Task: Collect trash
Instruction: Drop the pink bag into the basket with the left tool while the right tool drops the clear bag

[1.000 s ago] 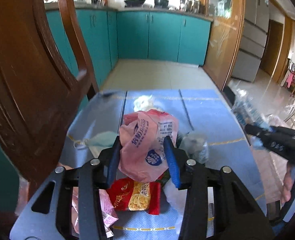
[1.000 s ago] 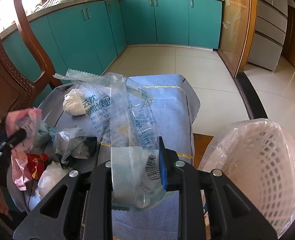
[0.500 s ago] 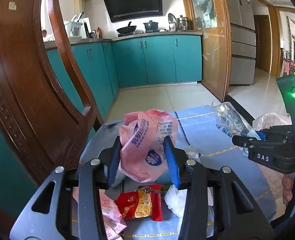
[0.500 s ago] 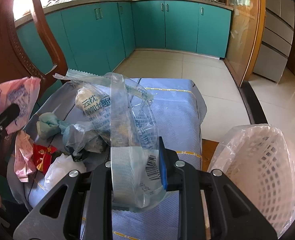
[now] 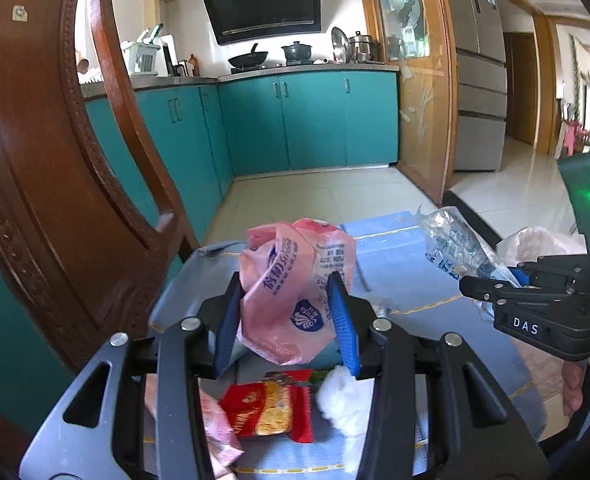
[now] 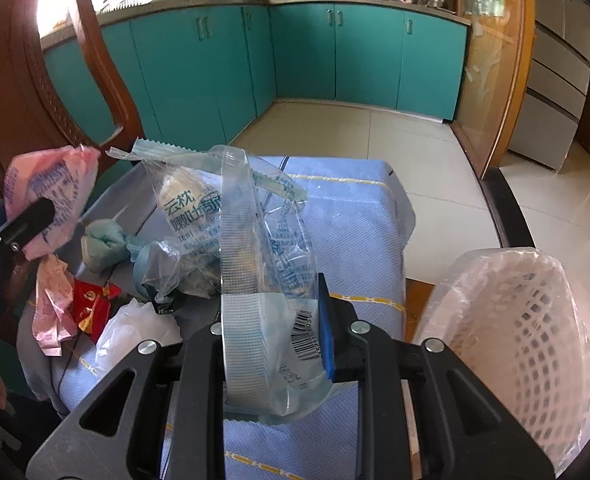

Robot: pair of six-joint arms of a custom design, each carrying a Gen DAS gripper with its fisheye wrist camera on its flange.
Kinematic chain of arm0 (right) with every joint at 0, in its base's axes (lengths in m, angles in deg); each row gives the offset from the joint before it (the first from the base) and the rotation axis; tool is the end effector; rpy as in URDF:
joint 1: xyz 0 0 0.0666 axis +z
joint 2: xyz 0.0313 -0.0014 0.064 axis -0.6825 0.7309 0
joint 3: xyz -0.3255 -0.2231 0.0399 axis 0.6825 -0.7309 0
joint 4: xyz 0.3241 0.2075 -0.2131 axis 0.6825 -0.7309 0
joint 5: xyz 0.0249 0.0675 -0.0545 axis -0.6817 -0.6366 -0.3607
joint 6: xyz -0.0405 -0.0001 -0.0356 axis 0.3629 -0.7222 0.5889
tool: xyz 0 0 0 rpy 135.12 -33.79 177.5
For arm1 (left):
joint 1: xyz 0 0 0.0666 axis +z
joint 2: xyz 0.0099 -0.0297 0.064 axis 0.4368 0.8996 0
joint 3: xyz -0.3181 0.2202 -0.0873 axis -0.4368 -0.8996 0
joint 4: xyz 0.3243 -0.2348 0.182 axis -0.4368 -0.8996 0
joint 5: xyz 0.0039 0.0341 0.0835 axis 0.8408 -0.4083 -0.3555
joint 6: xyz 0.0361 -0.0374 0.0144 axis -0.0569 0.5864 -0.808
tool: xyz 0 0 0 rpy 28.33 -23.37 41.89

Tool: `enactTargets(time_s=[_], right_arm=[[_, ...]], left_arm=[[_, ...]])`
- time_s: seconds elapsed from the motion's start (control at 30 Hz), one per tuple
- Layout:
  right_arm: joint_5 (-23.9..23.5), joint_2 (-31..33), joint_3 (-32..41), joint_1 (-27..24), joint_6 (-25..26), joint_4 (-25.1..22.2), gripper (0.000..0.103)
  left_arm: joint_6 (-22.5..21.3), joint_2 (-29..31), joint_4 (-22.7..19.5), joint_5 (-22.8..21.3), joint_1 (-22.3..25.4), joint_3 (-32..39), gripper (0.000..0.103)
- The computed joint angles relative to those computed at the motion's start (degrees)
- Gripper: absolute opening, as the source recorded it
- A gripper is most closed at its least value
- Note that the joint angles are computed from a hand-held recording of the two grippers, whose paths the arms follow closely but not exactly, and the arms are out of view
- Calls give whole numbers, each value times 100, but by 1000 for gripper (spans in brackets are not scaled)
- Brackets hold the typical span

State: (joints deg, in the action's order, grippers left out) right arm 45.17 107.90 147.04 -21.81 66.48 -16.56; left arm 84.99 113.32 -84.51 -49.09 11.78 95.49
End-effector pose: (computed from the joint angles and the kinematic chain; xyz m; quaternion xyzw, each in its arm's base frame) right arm 0.6359 0.2502 0.4840 -0.1611 0.9131 0.1245 0.3534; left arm 0.5983 -0.1390 0.5097 -0.0132 0.8710 0.0622 0.4872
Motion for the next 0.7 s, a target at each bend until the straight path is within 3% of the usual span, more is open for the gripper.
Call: enactTargets(time_s=[0.27,0.47,0.57,0.7], right_arm=[[148,-715,-717,-622,-497,599,24],[429,-1134,-1311,-1135,-729,605,24],[457,-1275,-1509,-1344,-842,556,24],[561,-1504,-1765,-1538,-900,627,24]], left_arm=[[676,221,-104,1446,66,396,43],[734,476,-102,2378,-301,659,43],[637,622,-94,2596,-540,769,43],[389,885,-144,2560,-918,969,43]])
